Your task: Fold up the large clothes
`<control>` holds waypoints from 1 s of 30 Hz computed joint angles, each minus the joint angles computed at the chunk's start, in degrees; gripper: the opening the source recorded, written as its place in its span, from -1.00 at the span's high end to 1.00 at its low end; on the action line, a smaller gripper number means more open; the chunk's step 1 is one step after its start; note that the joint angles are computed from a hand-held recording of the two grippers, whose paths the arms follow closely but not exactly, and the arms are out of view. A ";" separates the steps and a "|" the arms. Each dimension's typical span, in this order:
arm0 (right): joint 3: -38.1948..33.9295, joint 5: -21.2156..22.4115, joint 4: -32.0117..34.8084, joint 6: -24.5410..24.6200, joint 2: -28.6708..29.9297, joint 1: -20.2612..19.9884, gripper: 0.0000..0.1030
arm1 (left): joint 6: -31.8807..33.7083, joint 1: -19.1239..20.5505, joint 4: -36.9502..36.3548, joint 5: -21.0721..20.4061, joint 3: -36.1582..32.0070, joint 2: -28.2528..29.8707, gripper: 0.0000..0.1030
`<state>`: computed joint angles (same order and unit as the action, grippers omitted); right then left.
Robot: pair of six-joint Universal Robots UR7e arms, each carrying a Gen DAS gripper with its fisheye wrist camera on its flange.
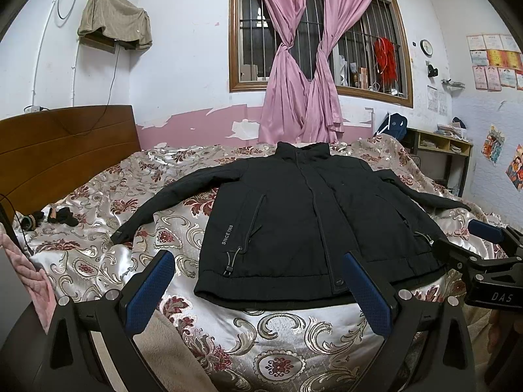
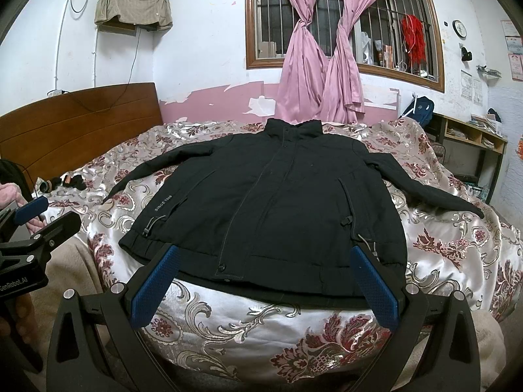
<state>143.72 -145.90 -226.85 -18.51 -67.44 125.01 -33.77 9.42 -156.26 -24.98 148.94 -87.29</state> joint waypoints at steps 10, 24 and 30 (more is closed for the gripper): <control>-0.06 0.02 -0.05 0.02 0.12 -0.01 -0.98 | 0.02 -0.05 -0.03 0.02 0.04 -0.06 -1.00; -0.15 0.05 -0.03 0.05 0.24 -0.05 -0.98 | -0.24 -0.15 0.30 0.02 0.04 -0.22 -1.00; -0.19 0.05 -0.02 0.06 0.27 -0.03 -0.98 | -0.33 -0.19 0.41 0.07 0.07 -0.27 -1.00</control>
